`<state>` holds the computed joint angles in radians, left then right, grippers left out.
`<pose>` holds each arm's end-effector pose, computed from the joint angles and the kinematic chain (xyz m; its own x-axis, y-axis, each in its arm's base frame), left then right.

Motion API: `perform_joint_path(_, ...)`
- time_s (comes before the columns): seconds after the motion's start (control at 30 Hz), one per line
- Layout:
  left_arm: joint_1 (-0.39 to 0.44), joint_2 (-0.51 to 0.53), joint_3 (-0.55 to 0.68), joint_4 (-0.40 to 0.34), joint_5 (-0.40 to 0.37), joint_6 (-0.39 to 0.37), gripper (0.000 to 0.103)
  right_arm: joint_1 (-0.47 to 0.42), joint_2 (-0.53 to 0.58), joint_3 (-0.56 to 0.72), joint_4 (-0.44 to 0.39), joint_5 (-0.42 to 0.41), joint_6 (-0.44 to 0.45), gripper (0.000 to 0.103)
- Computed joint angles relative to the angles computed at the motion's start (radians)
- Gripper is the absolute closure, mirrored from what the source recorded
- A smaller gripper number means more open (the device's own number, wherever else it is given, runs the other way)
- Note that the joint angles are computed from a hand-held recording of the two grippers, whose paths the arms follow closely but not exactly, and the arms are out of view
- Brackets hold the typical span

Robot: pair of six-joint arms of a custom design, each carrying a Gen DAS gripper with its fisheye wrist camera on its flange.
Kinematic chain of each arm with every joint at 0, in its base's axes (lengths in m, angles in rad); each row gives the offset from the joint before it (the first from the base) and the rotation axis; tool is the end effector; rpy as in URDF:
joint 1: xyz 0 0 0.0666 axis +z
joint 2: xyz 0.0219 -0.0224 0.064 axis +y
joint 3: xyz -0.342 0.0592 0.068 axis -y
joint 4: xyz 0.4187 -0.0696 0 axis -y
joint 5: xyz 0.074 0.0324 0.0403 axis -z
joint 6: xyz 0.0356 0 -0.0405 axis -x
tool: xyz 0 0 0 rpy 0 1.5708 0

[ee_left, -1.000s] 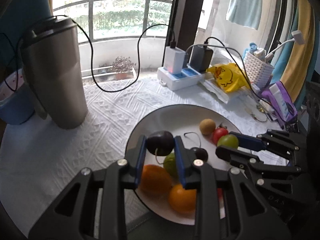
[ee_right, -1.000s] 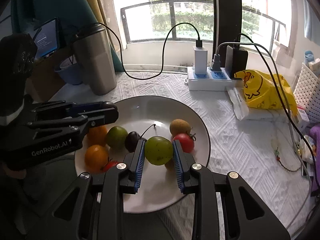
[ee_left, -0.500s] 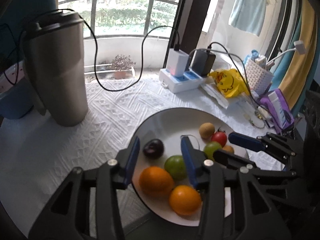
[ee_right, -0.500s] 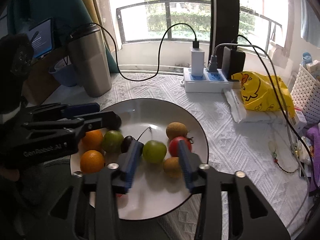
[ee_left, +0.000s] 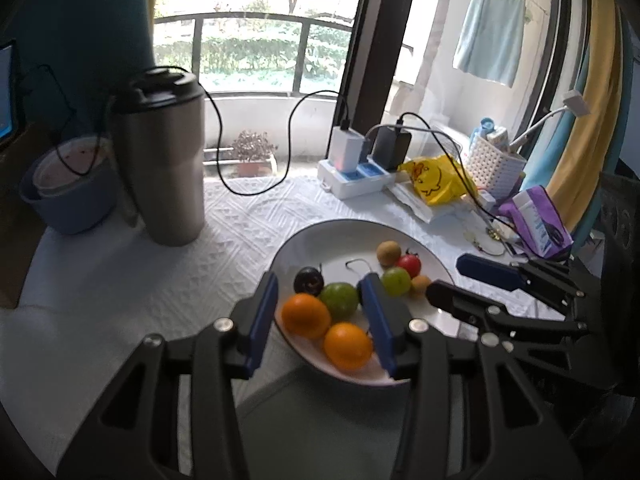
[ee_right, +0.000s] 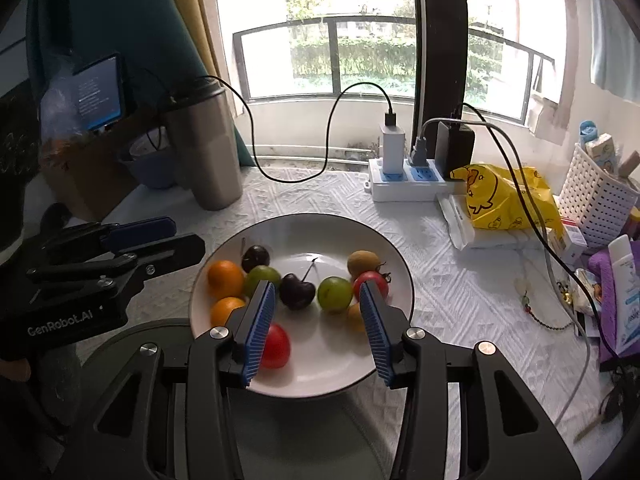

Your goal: Organize fruits

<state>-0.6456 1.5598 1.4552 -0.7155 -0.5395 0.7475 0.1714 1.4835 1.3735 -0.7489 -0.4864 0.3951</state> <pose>0.4690 -0.3309 0.3530 -0.5890 -0.2865 -0.7556 -0.2237 0.9563 -0.1882 0.5340 0.1089 0.3513 -0.5147 -0.4344 -0.7392 -0.7040 0.7062 0.0752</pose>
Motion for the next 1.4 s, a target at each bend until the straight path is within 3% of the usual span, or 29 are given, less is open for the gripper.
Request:
perform_joint_path(0.27, -0.068, -0.067, -0.049, -0.037, -0.084, 0.053, 0.037, -0.007, -0.089, -0.074, -0.013, -0.016, 0.013, 0.056)
perform_joint_path(0.53, -0.152, -0.113, -0.082, -0.116, -0.178, 0.142, 0.034, -0.017, -0.191, -0.159, -0.018, -0.026, 0.023, 0.056)
perform_joint_path(0.67, -0.189, -0.137, -0.097, -0.161, -0.222, 0.194, 0.011, -0.024, -0.249, -0.202, -0.019, -0.031, 0.028, 0.056)
perform_joint_path(1.03, -0.292, -0.164, -0.093, -0.308, -0.333, 0.324, 0.011, -0.051, -0.41, -0.308, -0.034, -0.045, 0.028, 0.056)
perform_joint_path(1.17, -0.333, -0.172, -0.084, -0.355, -0.369, 0.378, 0.011, -0.067, -0.46, -0.333, -0.042, -0.056, 0.018, 0.037)
perform_joint_path(1.33, -0.385, -0.185, -0.069, -0.402, -0.418, 0.433, 0.011, -0.085, -0.517, -0.355, -0.046, -0.068, 0.001, 0.034)
perform_joint_path(1.4, -0.404, -0.169, -0.04, -0.465, -0.45, 0.478, 0.011, -0.093, -0.541, -0.359, -0.054, -0.075, -0.004, 0.033)
